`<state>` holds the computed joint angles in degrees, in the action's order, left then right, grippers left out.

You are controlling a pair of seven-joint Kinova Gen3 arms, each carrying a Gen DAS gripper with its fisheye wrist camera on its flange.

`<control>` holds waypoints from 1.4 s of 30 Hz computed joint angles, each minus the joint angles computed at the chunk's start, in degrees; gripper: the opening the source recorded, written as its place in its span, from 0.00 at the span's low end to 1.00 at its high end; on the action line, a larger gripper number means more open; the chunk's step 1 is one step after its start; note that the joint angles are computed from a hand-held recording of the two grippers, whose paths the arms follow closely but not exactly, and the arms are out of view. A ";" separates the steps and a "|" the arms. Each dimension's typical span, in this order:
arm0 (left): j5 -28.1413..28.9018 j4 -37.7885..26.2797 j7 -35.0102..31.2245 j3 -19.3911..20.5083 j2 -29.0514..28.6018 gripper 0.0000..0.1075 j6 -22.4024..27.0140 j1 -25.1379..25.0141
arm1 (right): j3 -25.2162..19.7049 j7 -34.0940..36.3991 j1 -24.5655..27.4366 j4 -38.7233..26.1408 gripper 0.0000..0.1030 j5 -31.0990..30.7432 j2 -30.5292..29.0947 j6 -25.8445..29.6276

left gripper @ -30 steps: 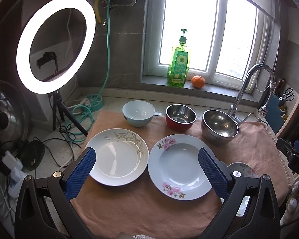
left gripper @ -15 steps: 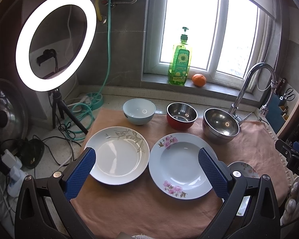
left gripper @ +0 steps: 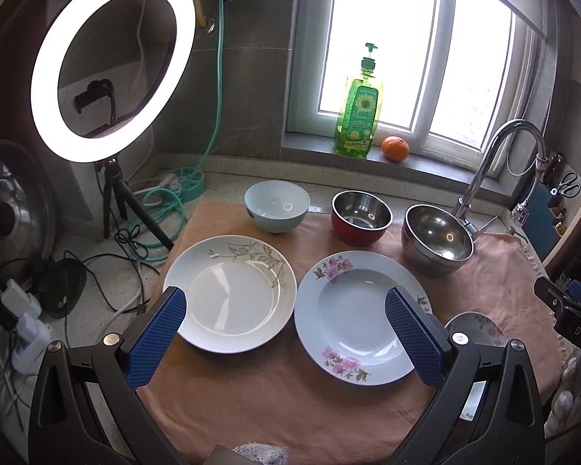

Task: Organize plates and bowls
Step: 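Lower both grippers onto the rim of the pink-flower deep plate and close them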

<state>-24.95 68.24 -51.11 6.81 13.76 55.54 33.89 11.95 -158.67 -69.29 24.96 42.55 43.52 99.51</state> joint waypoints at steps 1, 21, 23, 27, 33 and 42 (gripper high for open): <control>0.22 -0.17 -0.10 0.03 0.16 0.95 0.26 -0.10 | -0.10 0.08 0.05 0.40 0.99 -0.04 -0.16 -0.42; 12.70 1.45 -1.02 0.14 1.83 0.84 1.16 -5.18 | -6.37 7.05 9.03 9.43 0.99 -8.89 -3.82 -15.34; 14.16 1.71 -1.33 0.32 2.08 0.80 1.10 -5.92 | -7.03 8.39 10.50 9.31 0.95 -10.49 -3.63 -16.17; 17.07 2.90 -1.69 0.62 2.29 0.75 0.01 -7.11 | -8.59 10.19 13.70 9.74 0.83 -14.79 -3.66 -18.66; 24.29 4.38 -4.80 1.83 3.24 0.54 -1.64 -10.05 | -11.14 12.20 19.13 10.48 0.53 -23.04 -3.34 -22.29; 35.37 5.79 -8.63 3.09 5.79 0.37 -3.09 -14.45 | -11.29 17.65 22.29 2.75 0.36 -29.14 1.62 -19.74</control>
<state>10.42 74.03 -59.74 9.91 19.55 52.46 19.44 0.65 -141.02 -47.00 27.70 13.41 45.14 79.77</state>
